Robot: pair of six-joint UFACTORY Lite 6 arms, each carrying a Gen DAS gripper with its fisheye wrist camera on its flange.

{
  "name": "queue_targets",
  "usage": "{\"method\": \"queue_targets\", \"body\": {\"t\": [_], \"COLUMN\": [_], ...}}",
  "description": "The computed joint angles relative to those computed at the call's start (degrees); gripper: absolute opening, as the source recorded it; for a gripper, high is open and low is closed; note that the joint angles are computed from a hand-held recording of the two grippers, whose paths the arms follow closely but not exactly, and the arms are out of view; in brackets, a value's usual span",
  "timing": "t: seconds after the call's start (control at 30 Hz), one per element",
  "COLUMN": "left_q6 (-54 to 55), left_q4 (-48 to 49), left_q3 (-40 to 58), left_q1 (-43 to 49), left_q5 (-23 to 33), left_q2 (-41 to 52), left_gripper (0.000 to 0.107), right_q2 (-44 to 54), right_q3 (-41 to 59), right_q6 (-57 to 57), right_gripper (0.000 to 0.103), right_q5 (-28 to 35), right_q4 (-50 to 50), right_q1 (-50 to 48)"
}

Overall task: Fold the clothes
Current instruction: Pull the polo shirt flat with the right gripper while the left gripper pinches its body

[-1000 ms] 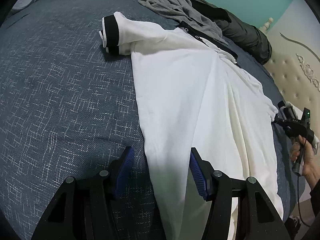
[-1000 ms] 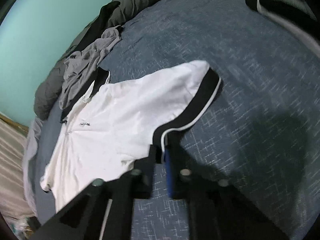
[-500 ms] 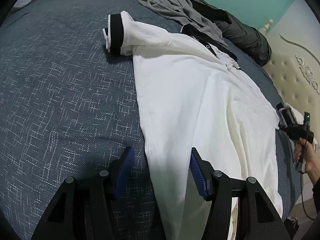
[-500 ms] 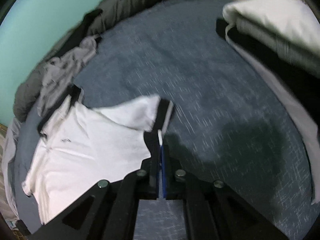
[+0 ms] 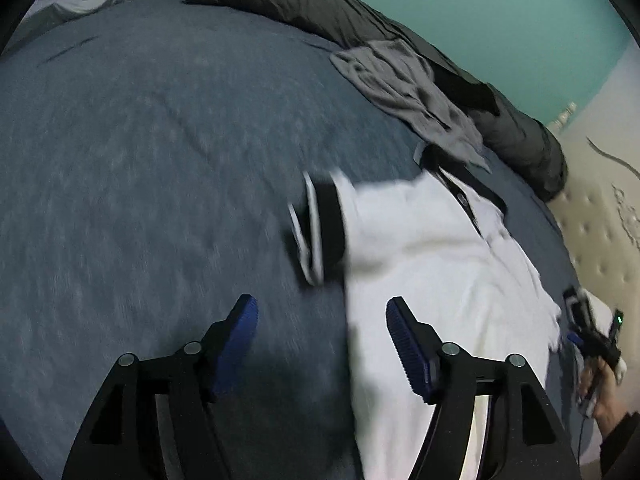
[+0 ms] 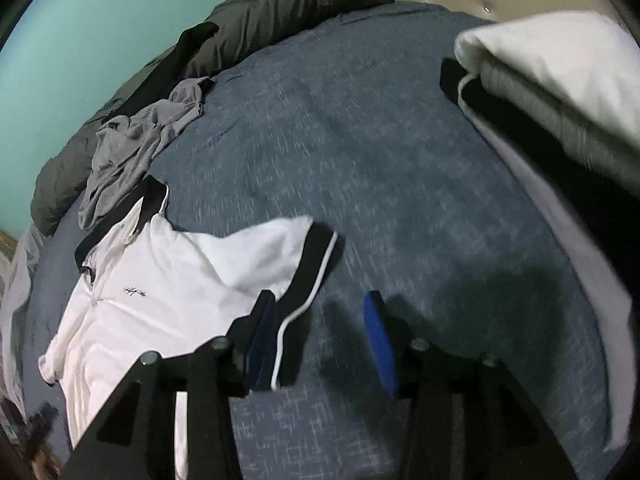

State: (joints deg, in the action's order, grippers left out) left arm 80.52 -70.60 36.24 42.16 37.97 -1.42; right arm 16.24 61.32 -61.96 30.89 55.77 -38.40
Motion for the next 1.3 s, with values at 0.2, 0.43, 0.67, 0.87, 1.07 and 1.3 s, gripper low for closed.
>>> {"method": "queue_targets", "body": {"t": [0.2,0.43,0.67,0.87,1.07,1.3], "left_q6": [-6.92,-10.79,-12.41,-15.71,-26.26,-28.88], "left_q4": [3.08,6.19,9.4,10.86,16.51,20.02], "left_q3": [18.94,28.45,32.79,37.01,46.99,45.32], "left_q1": [-2.74,-7.07,-7.55,-7.38,-6.14,-6.67], "left_q5": [-0.68,-1.91,-0.68,-1.16,0.45,0.83], "left_q2": [18.03,26.77,28.78,27.27,31.41,32.55], "left_gripper": [0.074,0.067,0.009,0.005,0.005,0.005], "right_q2": [6.96,13.79,17.31,13.82,13.94,18.83], "right_q3": [7.03,13.15,16.61,14.1,18.83,26.16], "right_q6": [3.05,3.83,2.44,-4.16,2.03,25.68], "right_gripper": [0.049,0.049,0.032,0.004,0.004,0.004], "right_q5": [-0.52,-0.1,-1.38,-4.29,-5.56,-6.62], "right_q4": [-1.86,-0.08,0.84,5.33,1.06,-21.48], "right_q1": [1.39,2.61,4.27,4.48,2.84,5.05]}}
